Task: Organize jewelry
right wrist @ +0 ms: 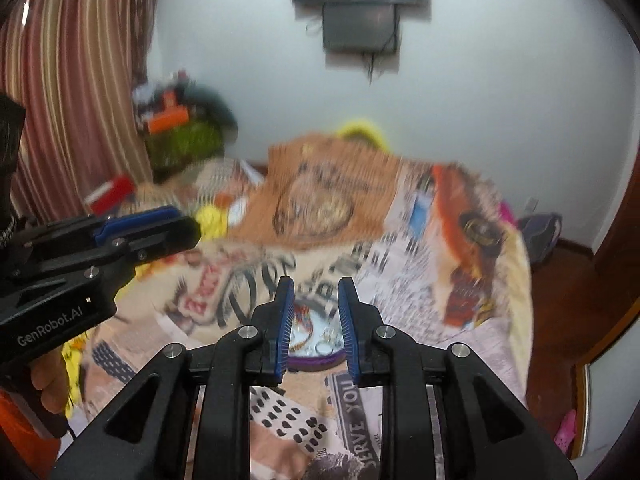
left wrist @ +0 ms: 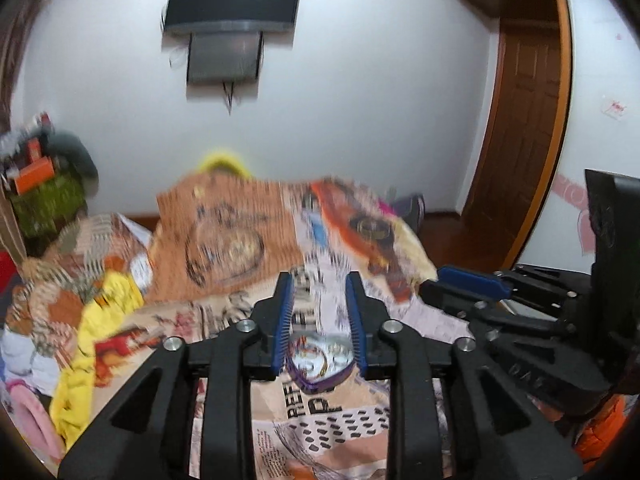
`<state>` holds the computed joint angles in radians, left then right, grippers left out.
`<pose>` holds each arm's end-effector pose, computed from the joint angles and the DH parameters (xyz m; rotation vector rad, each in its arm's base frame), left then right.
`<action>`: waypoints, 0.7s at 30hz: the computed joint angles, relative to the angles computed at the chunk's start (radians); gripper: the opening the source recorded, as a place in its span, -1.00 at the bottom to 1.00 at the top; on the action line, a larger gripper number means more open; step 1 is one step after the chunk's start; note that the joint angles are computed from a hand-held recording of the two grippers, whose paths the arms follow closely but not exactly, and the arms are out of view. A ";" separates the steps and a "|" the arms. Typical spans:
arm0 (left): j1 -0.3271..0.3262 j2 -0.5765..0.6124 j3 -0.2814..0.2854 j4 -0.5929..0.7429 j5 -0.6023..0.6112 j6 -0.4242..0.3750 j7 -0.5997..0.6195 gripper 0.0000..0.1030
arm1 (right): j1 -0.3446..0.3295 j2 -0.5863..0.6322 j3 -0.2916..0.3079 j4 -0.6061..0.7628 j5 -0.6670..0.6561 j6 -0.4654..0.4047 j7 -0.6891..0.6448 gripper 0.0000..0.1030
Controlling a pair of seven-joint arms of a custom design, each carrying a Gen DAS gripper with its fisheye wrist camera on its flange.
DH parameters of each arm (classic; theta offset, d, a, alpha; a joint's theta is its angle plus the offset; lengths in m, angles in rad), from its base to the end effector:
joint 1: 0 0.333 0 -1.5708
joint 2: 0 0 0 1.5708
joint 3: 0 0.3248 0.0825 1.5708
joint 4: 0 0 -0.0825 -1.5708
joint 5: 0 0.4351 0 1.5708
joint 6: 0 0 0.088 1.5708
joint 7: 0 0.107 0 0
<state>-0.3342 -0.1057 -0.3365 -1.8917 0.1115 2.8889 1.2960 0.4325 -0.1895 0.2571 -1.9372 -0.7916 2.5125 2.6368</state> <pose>0.4808 -0.4038 0.6782 -1.2011 2.0398 -1.3261 0.4527 0.3971 0.6492 -1.6778 1.4992 -0.8092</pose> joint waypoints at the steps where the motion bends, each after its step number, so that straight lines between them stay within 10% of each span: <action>1: 0.013 -0.032 -0.009 -0.024 0.045 0.031 -0.039 -0.44 | -0.004 -0.024 0.011 -0.009 -0.037 -0.002 0.036 -0.61; 12: 0.297 -0.323 -0.230 -0.225 0.154 0.290 -0.259 0.06 | -0.077 -0.239 0.206 -0.076 -0.405 -0.134 0.397 -0.54; 21: 0.413 -0.446 -0.321 -0.312 0.017 0.304 -0.254 0.71 | -0.060 -0.210 0.286 -0.053 -0.527 -0.352 0.507 0.71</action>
<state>0.0791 -0.5517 -0.6580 -2.2035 0.1288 3.1926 1.0424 0.3720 -0.4000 0.5434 -1.9906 -1.3185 2.1607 3.1439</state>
